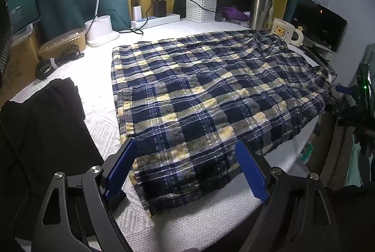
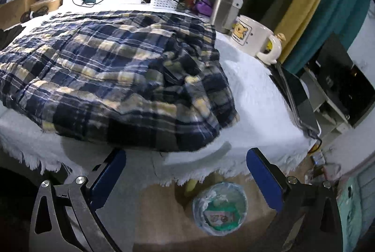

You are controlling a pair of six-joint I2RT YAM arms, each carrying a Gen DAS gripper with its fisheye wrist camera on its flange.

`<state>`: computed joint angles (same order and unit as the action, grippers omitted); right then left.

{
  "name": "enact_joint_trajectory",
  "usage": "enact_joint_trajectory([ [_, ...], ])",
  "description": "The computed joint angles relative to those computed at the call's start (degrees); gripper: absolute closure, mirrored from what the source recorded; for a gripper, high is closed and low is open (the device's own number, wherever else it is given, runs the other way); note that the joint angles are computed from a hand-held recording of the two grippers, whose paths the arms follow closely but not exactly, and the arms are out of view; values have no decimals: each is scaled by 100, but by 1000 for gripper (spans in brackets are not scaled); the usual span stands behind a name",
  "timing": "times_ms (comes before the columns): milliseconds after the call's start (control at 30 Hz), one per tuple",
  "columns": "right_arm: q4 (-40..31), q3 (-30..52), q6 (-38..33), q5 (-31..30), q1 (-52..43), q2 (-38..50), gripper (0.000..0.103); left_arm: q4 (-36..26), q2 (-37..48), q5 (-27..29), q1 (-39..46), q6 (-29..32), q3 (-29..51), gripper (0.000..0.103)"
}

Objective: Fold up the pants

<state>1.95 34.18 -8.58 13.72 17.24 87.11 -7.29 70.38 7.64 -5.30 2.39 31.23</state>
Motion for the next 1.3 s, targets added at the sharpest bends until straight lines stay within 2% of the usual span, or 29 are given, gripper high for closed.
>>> enact_joint_trajectory([
  [333,-428,593,-141,-172,-25,-69,0,140,392,-101,-147,28,167,17],
  [700,-885,2113,-210,-809,-330,1015,0,189,587,6,-313,-36,422,17],
  [767,-1039,2503,-160,-985,-414,1347,0,189,629,32,-372,-35,461,12],
  [900,-1335,3170,50,-1324,-558,1897,0,149,571,38,-513,1,516,11],
  [1100,-1534,3729,140,-1427,-548,2434,0,198,369,201,-678,-9,529,7],
  [1233,-1593,3872,193,-1510,-570,2570,0,180,722,-32,-1115,80,611,5],
  [1300,-1614,3903,209,-1537,-586,2573,0,178,1032,-469,-1469,156,680,5],
])
